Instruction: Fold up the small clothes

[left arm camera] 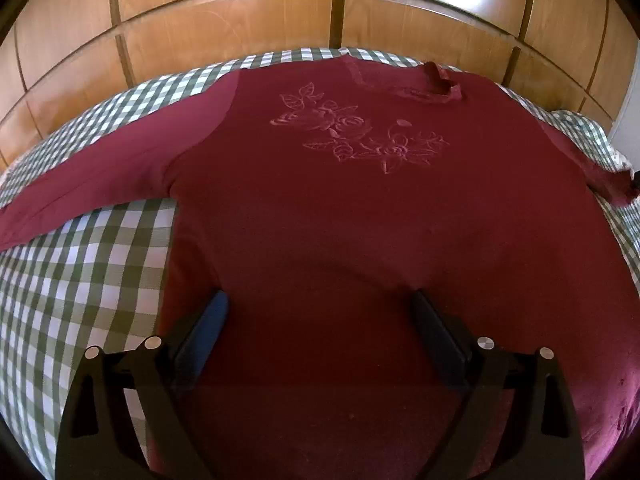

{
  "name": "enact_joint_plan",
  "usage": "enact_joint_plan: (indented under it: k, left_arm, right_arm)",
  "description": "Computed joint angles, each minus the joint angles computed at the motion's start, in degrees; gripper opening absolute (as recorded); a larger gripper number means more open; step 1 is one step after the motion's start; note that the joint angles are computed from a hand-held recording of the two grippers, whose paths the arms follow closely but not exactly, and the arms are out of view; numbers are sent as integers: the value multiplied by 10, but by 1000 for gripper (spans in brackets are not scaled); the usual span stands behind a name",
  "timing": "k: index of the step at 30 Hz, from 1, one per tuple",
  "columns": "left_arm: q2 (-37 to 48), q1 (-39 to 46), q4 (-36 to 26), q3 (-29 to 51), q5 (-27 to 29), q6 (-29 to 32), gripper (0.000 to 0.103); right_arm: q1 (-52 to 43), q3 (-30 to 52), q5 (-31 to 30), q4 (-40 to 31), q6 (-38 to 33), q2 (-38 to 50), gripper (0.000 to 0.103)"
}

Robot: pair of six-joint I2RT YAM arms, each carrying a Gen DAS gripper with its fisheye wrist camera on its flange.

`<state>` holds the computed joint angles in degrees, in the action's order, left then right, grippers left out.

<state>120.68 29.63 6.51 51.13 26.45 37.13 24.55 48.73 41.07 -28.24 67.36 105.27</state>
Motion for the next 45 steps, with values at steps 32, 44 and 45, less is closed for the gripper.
enact_joint_plan:
  k: [32, 44, 45]
  left_arm:
    - [-23, 336, -413, 100, 60, 393, 9]
    - [-116, 223, -331, 46, 165, 222, 65]
    - [-121, 200, -296, 27, 154, 201, 65]
  right_arm:
    - [552, 59, -237, 147, 133, 65, 14]
    - [307, -303, -111, 365, 279, -203, 37]
    - [261, -326, -126, 411, 262, -206, 34]
